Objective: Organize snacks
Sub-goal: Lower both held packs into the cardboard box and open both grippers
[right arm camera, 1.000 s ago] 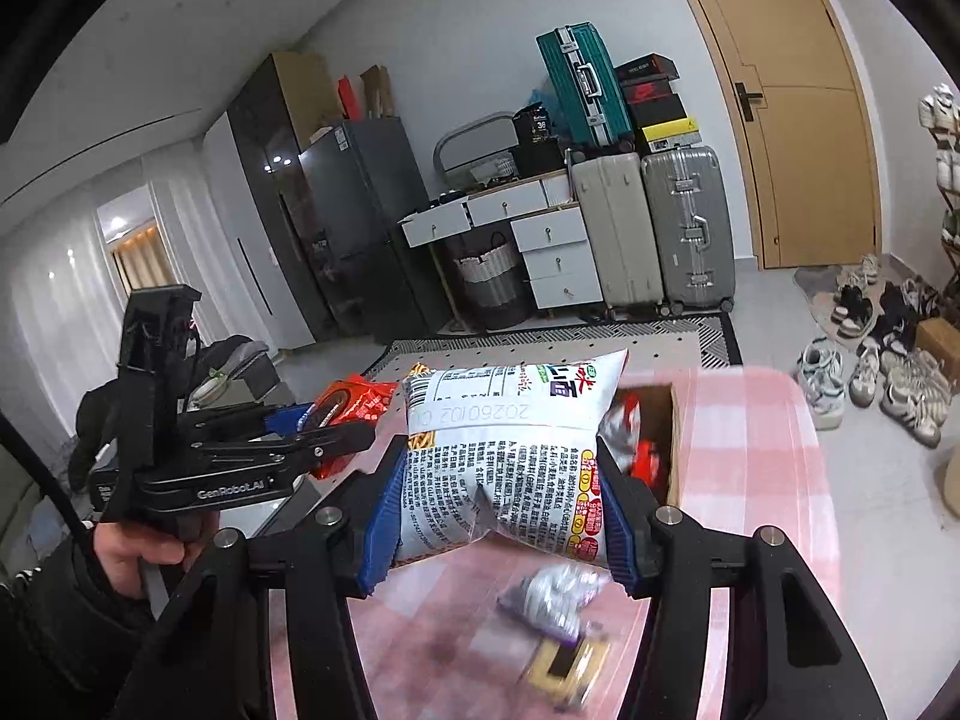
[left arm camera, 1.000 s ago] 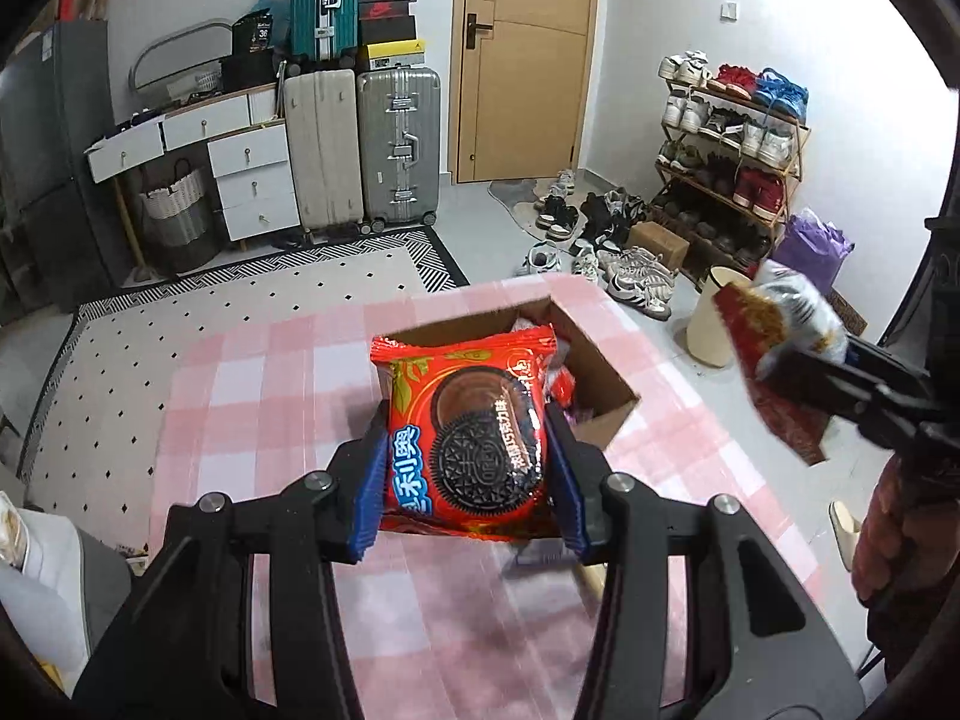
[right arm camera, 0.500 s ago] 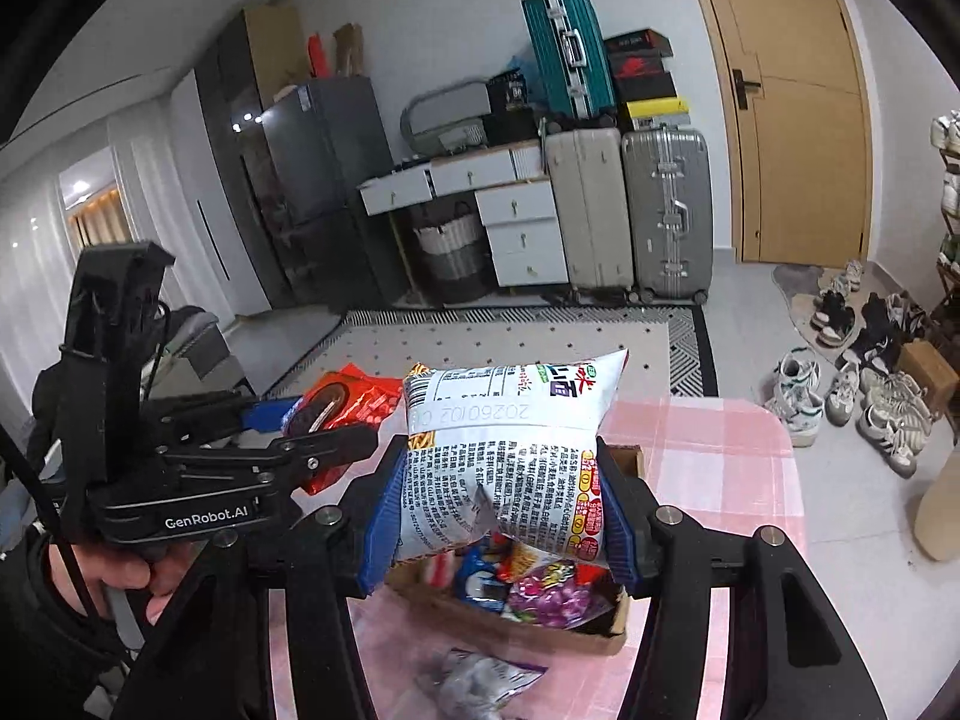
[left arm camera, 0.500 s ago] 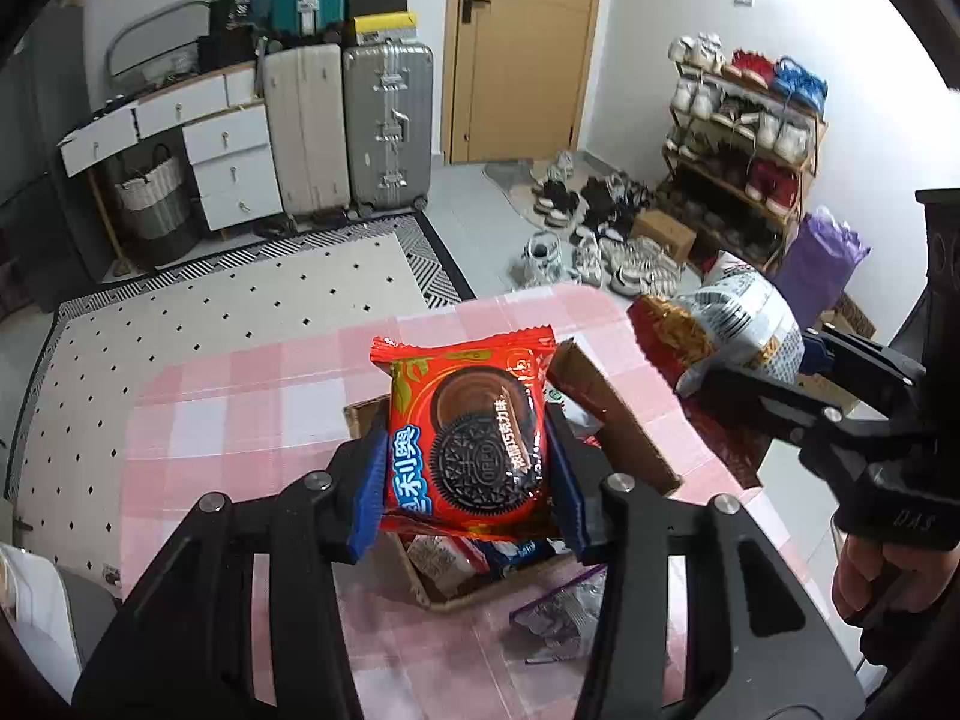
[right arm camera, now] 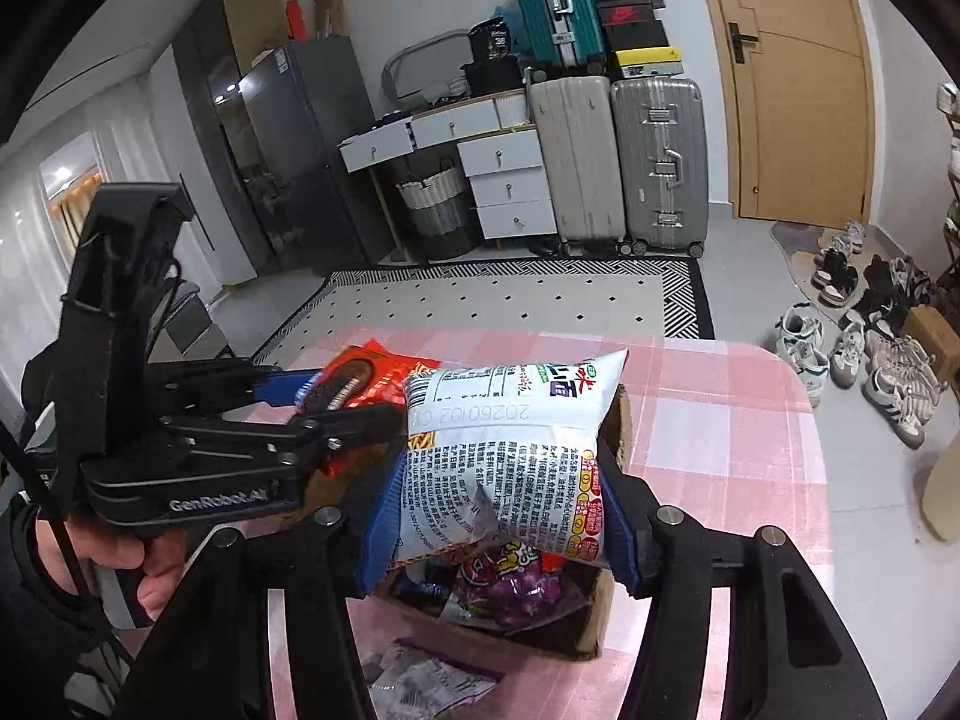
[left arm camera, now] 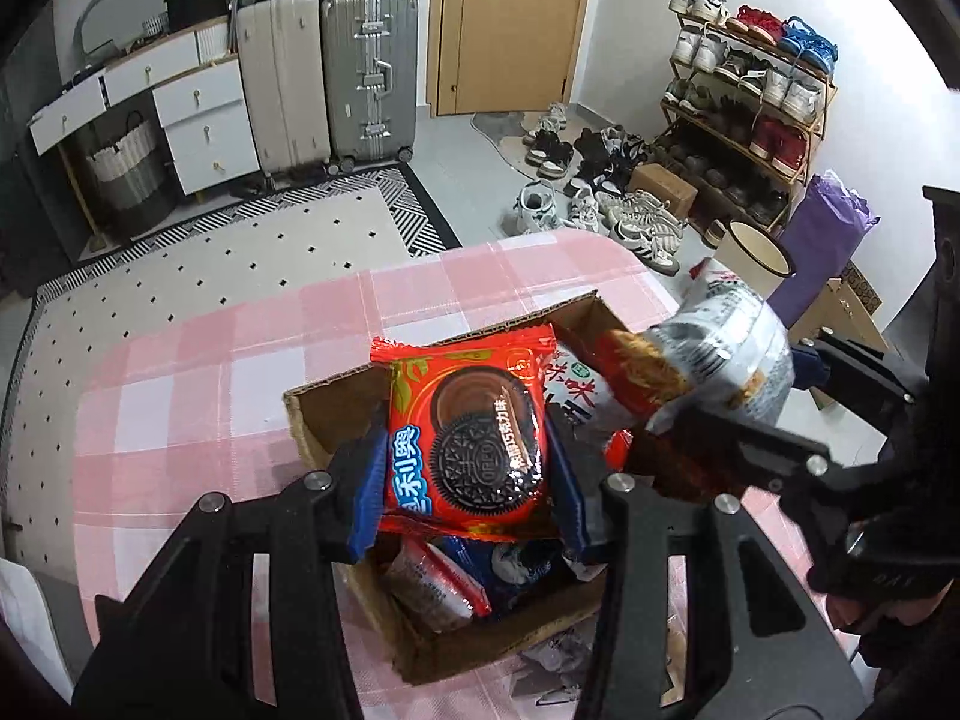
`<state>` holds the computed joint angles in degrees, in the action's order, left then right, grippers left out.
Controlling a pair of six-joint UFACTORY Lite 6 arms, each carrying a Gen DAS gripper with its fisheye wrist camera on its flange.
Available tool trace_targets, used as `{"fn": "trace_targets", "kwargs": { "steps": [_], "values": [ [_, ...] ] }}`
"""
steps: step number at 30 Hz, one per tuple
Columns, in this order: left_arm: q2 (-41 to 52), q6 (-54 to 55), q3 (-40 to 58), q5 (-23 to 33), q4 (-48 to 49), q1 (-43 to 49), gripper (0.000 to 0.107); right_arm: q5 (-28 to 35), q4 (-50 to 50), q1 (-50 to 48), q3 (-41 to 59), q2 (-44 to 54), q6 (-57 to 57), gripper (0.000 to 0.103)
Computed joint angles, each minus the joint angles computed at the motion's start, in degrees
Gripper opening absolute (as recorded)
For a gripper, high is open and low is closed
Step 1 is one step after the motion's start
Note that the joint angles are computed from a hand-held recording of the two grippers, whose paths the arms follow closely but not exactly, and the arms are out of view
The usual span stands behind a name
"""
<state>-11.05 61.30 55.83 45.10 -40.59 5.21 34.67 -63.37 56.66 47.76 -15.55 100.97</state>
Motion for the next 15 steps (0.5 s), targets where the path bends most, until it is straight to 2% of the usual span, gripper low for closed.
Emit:
{"fn": "trace_targets", "kwargs": {
  "steps": [4,6,8,10,12,15],
  "values": [
    [2.36,1.60,-0.40,-2.68,-0.92,-1.63,0.044,-2.34,-1.72,-2.28,0.13,2.46,1.20,0.059],
    [2.23,-0.93,-1.07,-5.34,1.37,-3.06,0.044,-2.05,-2.56,-2.63,0.73,3.95,1.33,0.059],
    [2.90,-0.76,-0.82,-5.06,1.31,-3.06,0.044,-1.58,-2.77,-2.81,1.03,4.85,1.18,0.061],
    [2.12,-1.68,-1.49,-5.67,2.16,-3.19,0.051,-2.00,-3.67,-2.94,0.27,4.33,2.33,0.062],
    [0.99,-0.49,-2.12,-5.02,1.50,-2.09,0.057,-1.09,-3.26,-2.41,0.44,4.01,1.42,0.072],
    [-2.17,1.12,-3.32,-3.63,0.17,-0.01,0.064,2.51,-4.31,0.21,-0.07,1.84,1.75,0.077]
  ]
}}
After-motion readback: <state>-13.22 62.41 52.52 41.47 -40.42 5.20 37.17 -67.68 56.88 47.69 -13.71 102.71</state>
